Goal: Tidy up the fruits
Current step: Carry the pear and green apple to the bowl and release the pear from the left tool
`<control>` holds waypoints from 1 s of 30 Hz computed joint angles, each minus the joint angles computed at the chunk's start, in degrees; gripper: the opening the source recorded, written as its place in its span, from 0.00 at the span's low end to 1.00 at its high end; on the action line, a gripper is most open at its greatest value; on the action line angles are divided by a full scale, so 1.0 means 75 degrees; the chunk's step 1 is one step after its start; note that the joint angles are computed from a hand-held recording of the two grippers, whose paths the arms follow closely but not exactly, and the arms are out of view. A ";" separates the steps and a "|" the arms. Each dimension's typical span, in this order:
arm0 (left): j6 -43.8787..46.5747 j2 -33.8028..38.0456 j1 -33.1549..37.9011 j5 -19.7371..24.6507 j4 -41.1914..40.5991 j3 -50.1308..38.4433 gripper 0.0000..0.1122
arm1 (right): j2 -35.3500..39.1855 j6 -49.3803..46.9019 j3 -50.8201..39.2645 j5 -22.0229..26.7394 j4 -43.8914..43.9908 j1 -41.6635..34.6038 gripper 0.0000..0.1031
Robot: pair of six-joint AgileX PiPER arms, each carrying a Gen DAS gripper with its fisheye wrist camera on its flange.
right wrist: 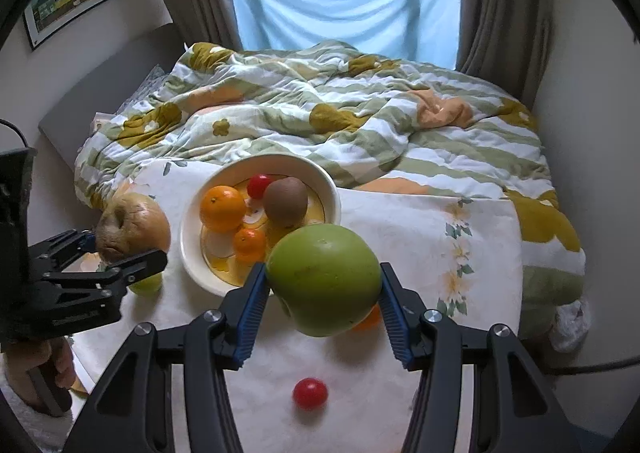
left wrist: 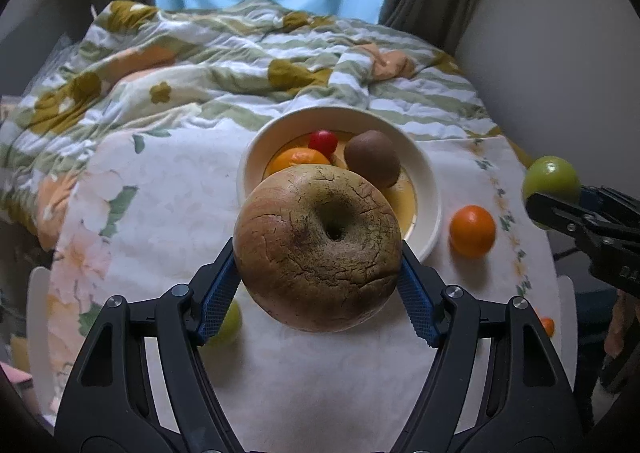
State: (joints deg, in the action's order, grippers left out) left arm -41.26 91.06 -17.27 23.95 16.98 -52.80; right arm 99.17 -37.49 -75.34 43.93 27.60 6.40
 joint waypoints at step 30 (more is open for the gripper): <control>-0.1580 0.1304 -0.0469 0.0602 0.1736 -0.0872 0.92 | 0.1168 -0.0615 -0.1045 0.0222 0.0473 -0.0152 0.48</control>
